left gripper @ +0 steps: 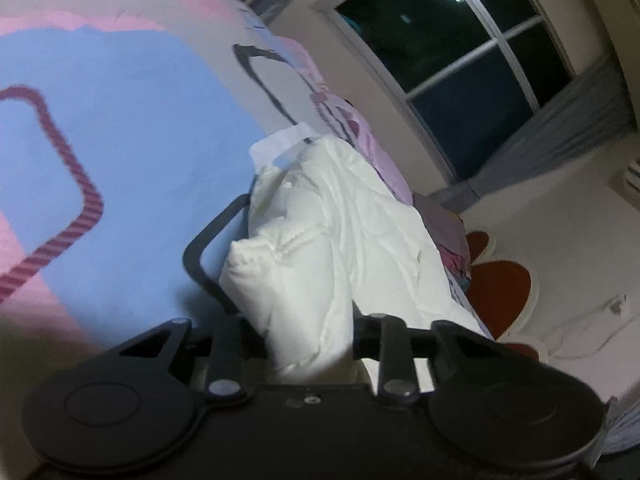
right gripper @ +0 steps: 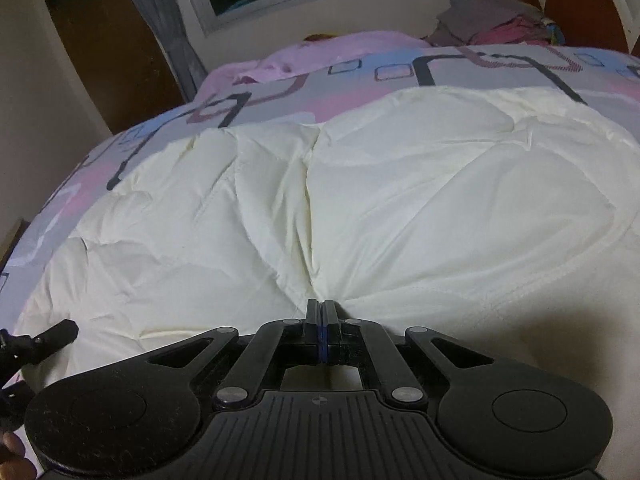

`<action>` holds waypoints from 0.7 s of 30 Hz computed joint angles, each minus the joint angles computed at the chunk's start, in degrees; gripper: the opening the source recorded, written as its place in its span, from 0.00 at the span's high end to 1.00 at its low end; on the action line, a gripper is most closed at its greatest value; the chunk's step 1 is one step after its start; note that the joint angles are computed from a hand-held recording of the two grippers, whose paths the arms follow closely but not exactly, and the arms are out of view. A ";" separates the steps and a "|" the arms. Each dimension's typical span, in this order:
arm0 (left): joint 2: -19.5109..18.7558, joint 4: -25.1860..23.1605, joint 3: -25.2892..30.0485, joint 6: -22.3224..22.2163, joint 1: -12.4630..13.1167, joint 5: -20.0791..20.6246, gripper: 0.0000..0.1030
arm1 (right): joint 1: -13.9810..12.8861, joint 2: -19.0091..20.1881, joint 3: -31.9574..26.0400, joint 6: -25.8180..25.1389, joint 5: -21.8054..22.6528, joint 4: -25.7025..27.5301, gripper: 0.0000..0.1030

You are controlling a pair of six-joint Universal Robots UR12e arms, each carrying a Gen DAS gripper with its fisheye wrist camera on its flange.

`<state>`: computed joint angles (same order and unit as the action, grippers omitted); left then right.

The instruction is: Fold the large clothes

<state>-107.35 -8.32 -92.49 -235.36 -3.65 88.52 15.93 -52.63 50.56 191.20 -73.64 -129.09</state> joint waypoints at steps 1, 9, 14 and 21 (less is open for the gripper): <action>0.01 -0.05 0.01 0.01 0.02 -0.15 0.74 | -0.02 0.00 -0.45 0.48 -0.01 0.23 1.00; 0.39 -0.36 -0.44 0.31 -0.40 2.40 0.62 | 0.09 1.37 -3.02 1.53 0.63 2.05 1.00; -0.27 0.80 0.79 3.01 -0.25 1.00 0.79 | -0.29 1.57 -1.40 0.91 1.67 0.17 1.00; -2.59 0.27 10.42 22.88 -3.00 -0.19 0.80 | -1.59 -1.22 3.64 7.98 3.31 -7.75 1.00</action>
<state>-109.95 -8.05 -82.07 -212.48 -6.65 88.33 14.34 -53.86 54.20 199.18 -70.34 -136.84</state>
